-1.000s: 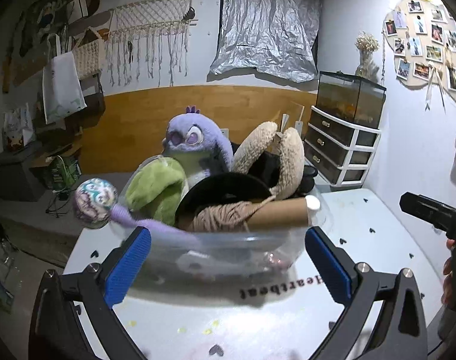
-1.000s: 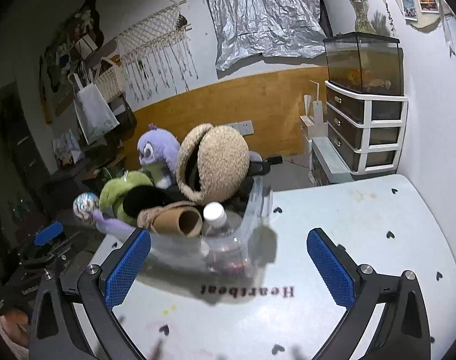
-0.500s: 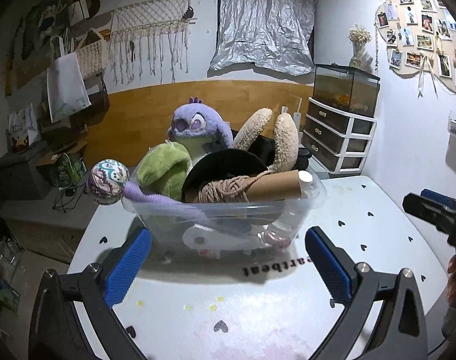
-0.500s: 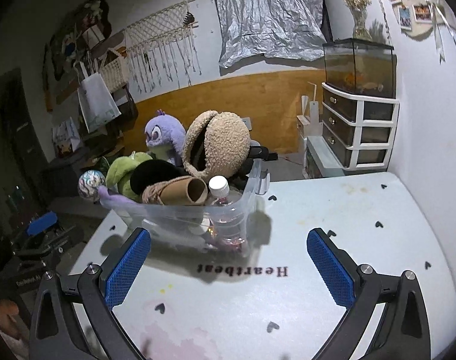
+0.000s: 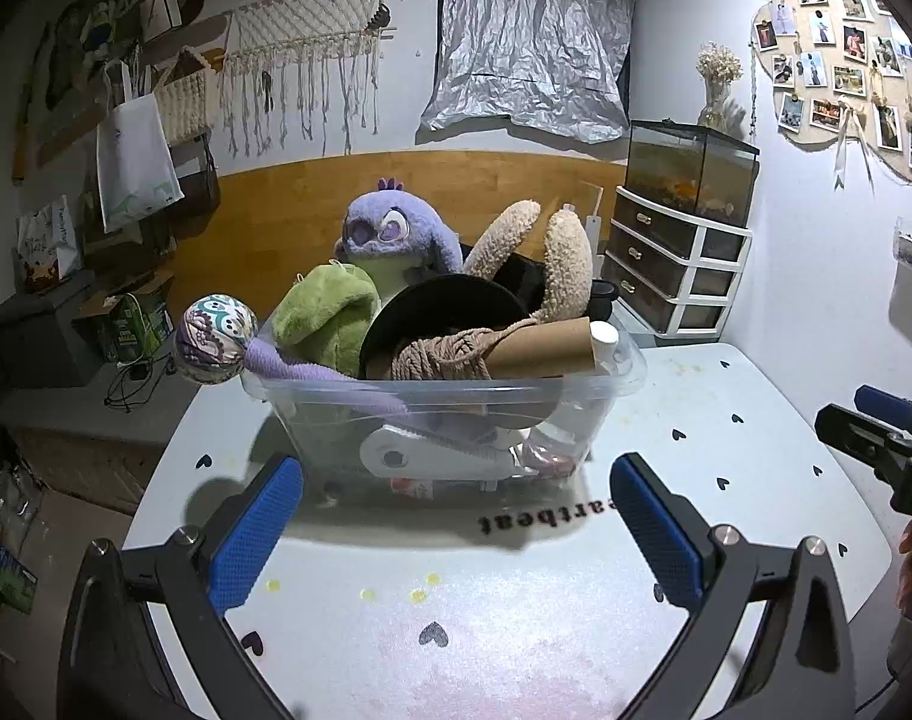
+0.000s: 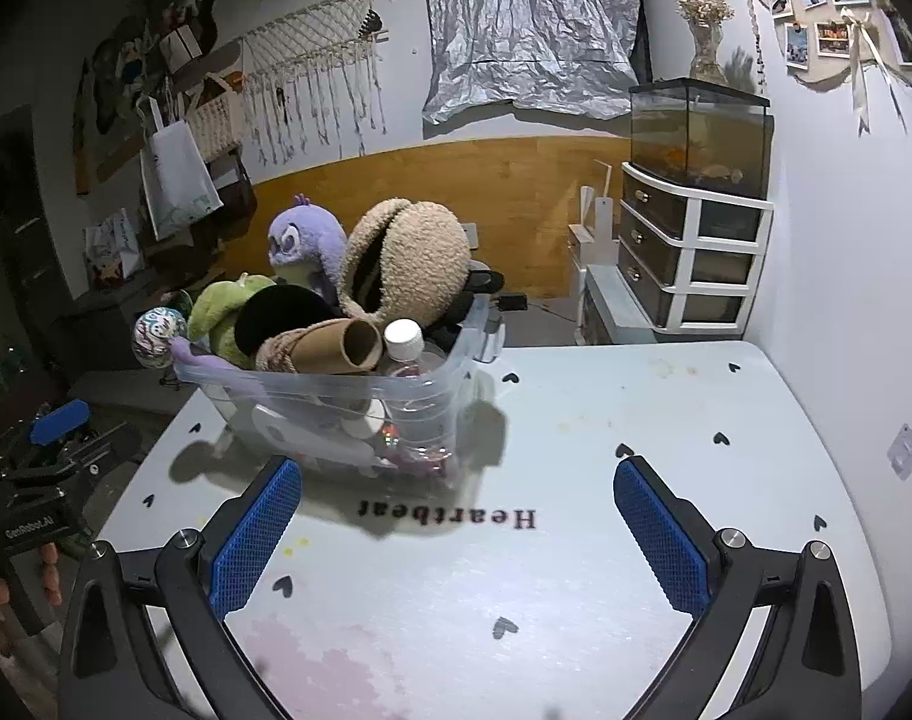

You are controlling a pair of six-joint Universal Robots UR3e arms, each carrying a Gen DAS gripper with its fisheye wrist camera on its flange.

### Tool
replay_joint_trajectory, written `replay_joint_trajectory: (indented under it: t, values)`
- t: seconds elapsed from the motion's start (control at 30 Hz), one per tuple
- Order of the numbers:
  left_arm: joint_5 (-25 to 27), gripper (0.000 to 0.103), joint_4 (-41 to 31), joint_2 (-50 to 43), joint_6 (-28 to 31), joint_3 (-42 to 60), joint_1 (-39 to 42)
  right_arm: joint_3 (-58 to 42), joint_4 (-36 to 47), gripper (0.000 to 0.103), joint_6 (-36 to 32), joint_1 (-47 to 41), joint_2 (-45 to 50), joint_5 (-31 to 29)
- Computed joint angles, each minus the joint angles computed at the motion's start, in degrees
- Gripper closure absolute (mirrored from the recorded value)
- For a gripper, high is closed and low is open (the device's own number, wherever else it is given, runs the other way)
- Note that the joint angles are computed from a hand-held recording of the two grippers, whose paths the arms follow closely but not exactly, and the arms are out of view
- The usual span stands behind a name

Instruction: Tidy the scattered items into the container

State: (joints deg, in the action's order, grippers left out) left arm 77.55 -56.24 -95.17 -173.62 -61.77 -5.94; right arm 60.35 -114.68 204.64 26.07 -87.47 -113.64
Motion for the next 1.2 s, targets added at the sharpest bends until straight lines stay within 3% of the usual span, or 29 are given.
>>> replay_joint_trajectory:
  t: [1.2]
  values:
    - [3.06,0.0,-0.82,-3.67,-2.09,3.91,-1.32,-0.07,1.11,0.0,-0.09,-3.51,1.38,4.96]
